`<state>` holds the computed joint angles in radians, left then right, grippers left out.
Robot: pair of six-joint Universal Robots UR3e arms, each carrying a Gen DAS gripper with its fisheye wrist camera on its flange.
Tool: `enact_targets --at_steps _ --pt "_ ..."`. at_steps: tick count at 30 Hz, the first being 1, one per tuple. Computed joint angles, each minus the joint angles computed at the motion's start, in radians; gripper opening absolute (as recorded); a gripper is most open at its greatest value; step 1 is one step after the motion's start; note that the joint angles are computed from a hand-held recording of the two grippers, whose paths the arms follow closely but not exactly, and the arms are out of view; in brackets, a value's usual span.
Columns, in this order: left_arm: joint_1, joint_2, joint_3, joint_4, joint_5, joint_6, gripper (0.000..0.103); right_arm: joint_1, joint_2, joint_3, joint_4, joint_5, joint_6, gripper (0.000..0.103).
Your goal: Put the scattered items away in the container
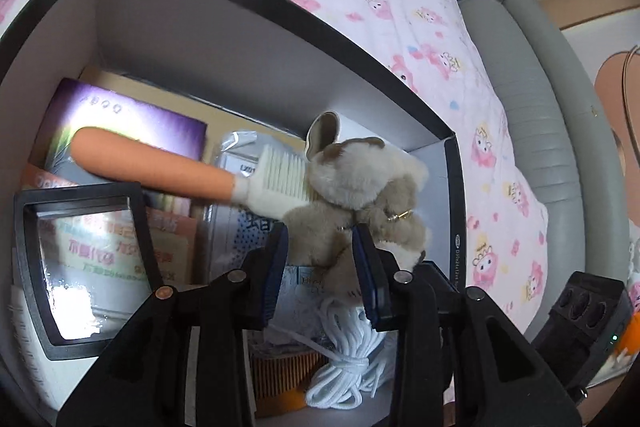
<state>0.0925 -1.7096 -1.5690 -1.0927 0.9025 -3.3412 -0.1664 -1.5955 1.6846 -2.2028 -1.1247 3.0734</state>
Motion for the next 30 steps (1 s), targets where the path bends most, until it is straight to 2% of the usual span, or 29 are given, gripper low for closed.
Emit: enact_targets --at_steps 6,8,10,13,16,19,21,23,24,26,29,30 --pt "-0.073 -0.122 0.167 -0.039 0.024 -0.047 0.030 0.027 0.012 0.007 -0.038 -0.067 0.023 0.008" --pt "-0.050 -0.118 0.178 -0.084 -0.002 -0.001 0.030 0.043 0.005 0.013 -0.053 -0.099 0.027 0.008" --pt "-0.016 -0.062 0.124 -0.089 -0.037 0.036 0.032 0.052 -0.005 0.014 -0.056 -0.121 0.030 0.008" --pt "0.038 0.088 -0.008 -0.060 -0.069 0.100 0.044 0.052 -0.055 0.030 -0.039 -0.126 0.044 0.009" --pt "0.075 0.216 -0.065 -0.116 -0.075 0.164 0.044 0.076 -0.121 0.049 -0.023 -0.154 0.074 0.013" --pt "0.087 0.332 -0.101 -0.156 -0.039 0.201 0.044 0.109 -0.191 0.058 -0.003 -0.187 0.121 0.022" --pt "0.148 0.434 -0.123 -0.262 -0.060 0.286 0.044 0.128 -0.241 0.063 0.012 -0.202 0.144 0.030" --pt "0.248 0.555 -0.133 -0.436 -0.089 0.427 0.046 0.158 -0.284 0.066 0.023 -0.228 0.166 0.037" --pt "0.287 0.598 -0.124 -0.510 -0.095 0.489 0.047 0.173 -0.303 0.066 0.034 -0.237 0.176 0.037" --pt "0.289 0.632 -0.112 -0.537 -0.084 0.511 0.047 0.199 -0.339 0.065 0.055 -0.239 0.198 0.037" --pt "0.415 0.717 -0.074 -0.767 -0.110 0.678 0.047 0.267 -0.364 0.055 0.073 -0.263 0.233 0.037" --pt "0.484 0.746 -0.048 -0.886 -0.119 0.767 0.047 0.298 -0.361 0.048 0.073 -0.280 0.244 0.037"
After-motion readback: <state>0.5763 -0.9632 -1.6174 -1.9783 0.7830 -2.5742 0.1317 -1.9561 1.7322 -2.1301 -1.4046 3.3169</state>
